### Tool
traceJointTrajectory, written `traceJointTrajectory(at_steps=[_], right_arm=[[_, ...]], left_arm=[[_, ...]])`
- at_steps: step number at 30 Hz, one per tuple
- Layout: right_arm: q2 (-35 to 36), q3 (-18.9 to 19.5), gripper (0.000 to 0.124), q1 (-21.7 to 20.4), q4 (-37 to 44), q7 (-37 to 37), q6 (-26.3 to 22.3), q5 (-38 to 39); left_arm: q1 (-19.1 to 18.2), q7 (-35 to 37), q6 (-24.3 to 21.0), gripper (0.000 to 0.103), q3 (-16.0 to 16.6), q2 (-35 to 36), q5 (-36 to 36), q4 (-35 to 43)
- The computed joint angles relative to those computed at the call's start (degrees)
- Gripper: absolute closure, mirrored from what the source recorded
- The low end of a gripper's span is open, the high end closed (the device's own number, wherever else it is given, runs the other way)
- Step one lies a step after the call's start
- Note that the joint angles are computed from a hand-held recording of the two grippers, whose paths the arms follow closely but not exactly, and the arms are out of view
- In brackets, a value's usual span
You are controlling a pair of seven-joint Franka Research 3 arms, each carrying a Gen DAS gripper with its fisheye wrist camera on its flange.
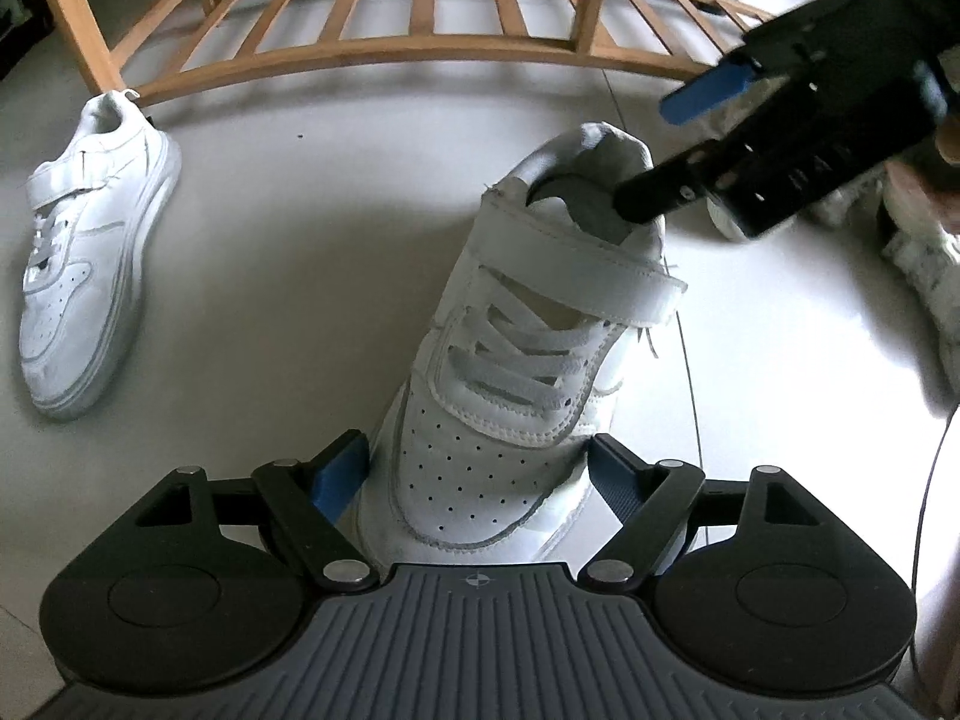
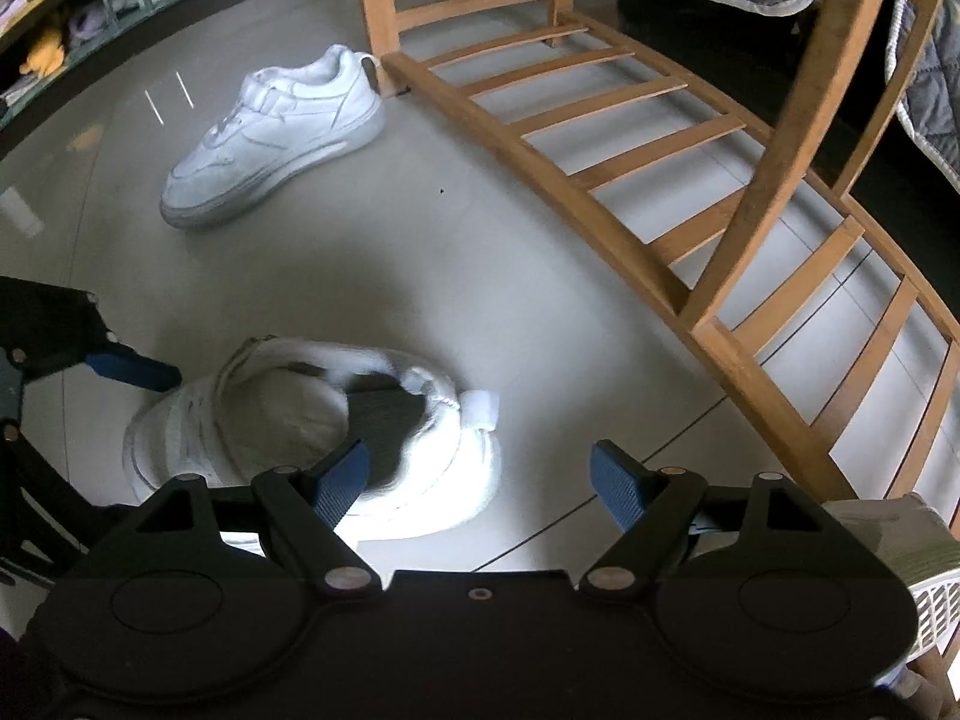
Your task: Organize scattered shoes
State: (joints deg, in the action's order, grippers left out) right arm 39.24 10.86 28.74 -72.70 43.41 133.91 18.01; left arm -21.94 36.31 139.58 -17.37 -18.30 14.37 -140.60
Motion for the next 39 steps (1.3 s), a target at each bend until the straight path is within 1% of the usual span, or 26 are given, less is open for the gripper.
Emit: traceJointTrajectory(at_steps=[2, 4, 8, 10, 11, 12, 13, 14, 16, 18, 22, 24, 27, 31, 35, 39], right_arm=[[-0.2, 0.0, 0.041, 0.1, -0.5, -0.1, 0.2, -0.1], [-0.6, -0.1, 0.041, 0.3, -1.3, -0.4, 0.9, -0.5], [-1.0, -0.2, 0.041, 0.5, -1.8, -0.6, 0.9, -1.0], [-1.5, -0.2, 0.041, 0.5, -2.4, -1.0, 1.0, -1.2], [-1.8, -0.2, 0.041, 0.4, -2.9, -1.2, 1.2, -1.3], [-2.3, -0.2, 0.041, 0.4, -3.5, -1.5, 1.5, -1.3], [-2.5, -0.2, 0.041, 0.4, -3.9, -1.8, 1.6, -1.4], [-2.7, -0.1, 0.041, 0.3, -4.0, -2.0, 1.4, -1.4], [-3.1, -0.1, 0.041, 0.0, -4.3, -2.6, 0.4, -1.5], [-3.4, -0.1, 0.041, -0.2, -4.4, -2.8, -1.0, -1.4], [-4.3, -0.4, 0.041, -0.3, -5.2, -3.3, -3.6, -1.7], [-5.0, -0.4, 0.041, -0.4, -6.2, -3.7, -4.1, -1.7], [-6.4, -0.3, 0.041, -0.6, -8.3, -4.9, -4.2, -1.6], [-8.0, -0.2, 0.041, -0.9, -10.6, -5.8, -3.7, -1.0], [-8.0, -0.2, 0.041, -1.1, -10.4, -5.2, -4.7, -0.2], [-7.6, -0.3, 0.041, -1.1, -9.6, -4.2, -5.8, 0.1]], left_arm=[[-0.6, -0.1, -0.4, 0.025, 0.4, -1.4, -1.7, -1.2], [-0.7, -1.1, 0.2, 0.025, 0.7, -2.9, -3.0, -2.8], [-0.6, -3.1, 0.7, 0.026, 0.3, -4.3, -3.2, -4.3], [-0.7, -2.8, 0.5, 0.026, 0.5, -4.5, -3.3, -4.3], [-0.7, -4.1, -0.6, 0.026, 0.2, -3.5, -2.9, -3.0], [0.7, -8.1, -1.7, 0.026, -2.1, -0.5, -1.5, 0.3], [1.2, -11.3, -2.5, 0.026, -3.4, 1.8, -0.2, 2.8], [0.7, -11.8, -3.3, 0.026, -2.9, 2.2, 0.1, 3.3], [0.2, -12.8, -3.2, 0.026, -2.3, 2.1, 0.3, 3.2], [0.1, -15.0, -3.3, 0.029, -2.2, 2.4, 0.5, 3.4], [0.1, -19.7, -2.2, 0.033, -1.9, 3.1, 0.1, 3.3], [0.0, -21.1, -1.9, 0.04, -1.8, 4.8, 0.1, 4.3], [0.0, -22.7, -0.5, 0.046, -1.5, 5.8, 0.4, 4.4], [0.5, -25.1, -0.7, 0.048, -1.7, 7.5, 2.6, 6.1], [0.6, -26.5, -1.0, 0.049, -1.5, 9.0, 4.4, 7.4], [0.7, -29.5, -1.9, 0.05, -1.6, 13.6, 7.6, 12.0]])
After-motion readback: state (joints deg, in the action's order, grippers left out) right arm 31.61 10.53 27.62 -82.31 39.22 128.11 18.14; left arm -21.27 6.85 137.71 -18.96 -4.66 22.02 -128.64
